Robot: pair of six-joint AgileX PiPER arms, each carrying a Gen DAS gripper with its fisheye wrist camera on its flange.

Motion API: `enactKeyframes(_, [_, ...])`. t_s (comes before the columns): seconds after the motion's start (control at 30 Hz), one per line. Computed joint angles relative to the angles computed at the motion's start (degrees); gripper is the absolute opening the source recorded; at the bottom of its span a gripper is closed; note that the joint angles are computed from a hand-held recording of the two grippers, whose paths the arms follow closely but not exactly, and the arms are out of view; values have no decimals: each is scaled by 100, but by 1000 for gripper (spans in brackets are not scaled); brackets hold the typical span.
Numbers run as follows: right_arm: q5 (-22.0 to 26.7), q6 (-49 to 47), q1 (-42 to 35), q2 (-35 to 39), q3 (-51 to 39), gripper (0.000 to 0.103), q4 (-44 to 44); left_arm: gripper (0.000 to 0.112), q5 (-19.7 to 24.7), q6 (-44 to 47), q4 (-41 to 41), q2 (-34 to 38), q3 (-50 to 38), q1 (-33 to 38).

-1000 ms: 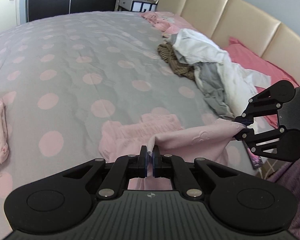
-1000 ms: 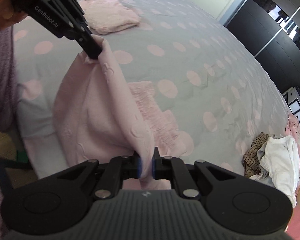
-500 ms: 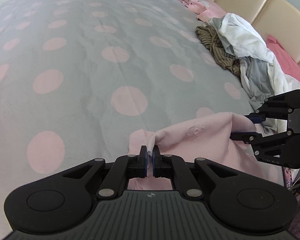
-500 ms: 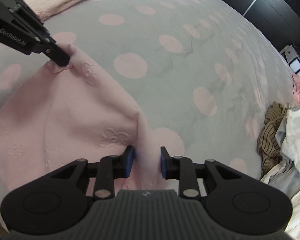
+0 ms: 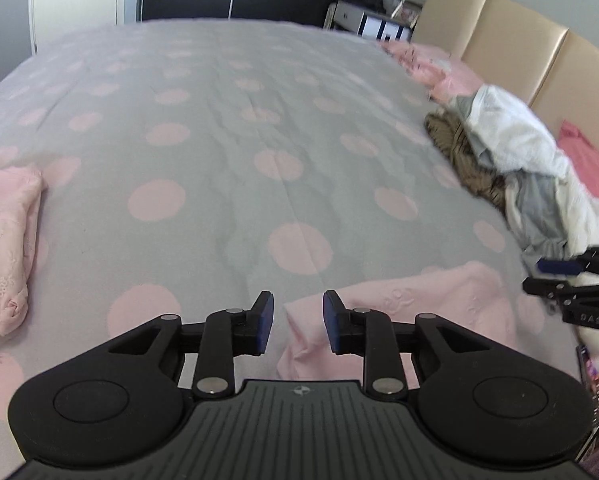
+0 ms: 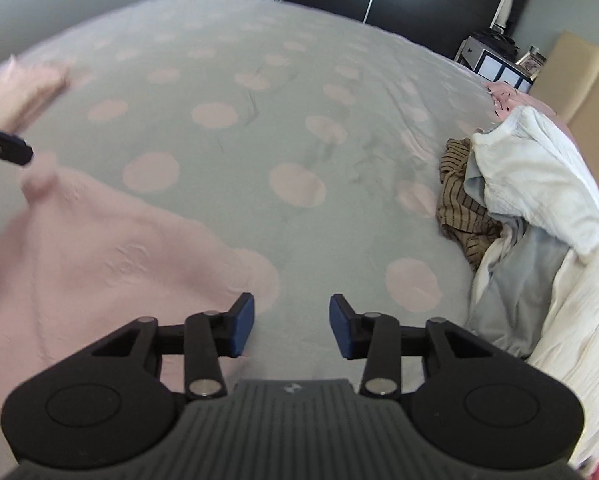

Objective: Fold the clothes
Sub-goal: 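Lay the folded trousers down and open both grippers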

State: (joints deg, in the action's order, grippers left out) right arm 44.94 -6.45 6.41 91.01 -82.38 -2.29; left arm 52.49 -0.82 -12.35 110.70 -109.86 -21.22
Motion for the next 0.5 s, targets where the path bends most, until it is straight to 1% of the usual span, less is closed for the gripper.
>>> enactKeyframes(0.07, [-235,28,69,-226,273,30,248,23,-203,186,-321,-187,304,-70])
enactKeyframes(0.17, [-651,394,392,-418,585,30,145,23,-438,165,-308,-248,497,-343])
enactKeyframes(0.23, [-783,747,585,-393,605,30,104,23,-640,277,-436,-221,581,-444])
enactKeyframes(0.3, [-933,1081,736,-296,594,30,52,23,-717,230,-424,-98,505,-507])
enactKeyframes(0.37, [-1077,1158,758,-99,535,30,209,23,-761,99,-353,71,373,-562])
enactKeyframes(0.47, [-1038,958,647,353,245,29,736,23,-975,189,-529,334,337,-561])
enactKeyframes(0.5, [-1021,925,618,511,137,29,867,23,-958,145,-456,460,255,-580])
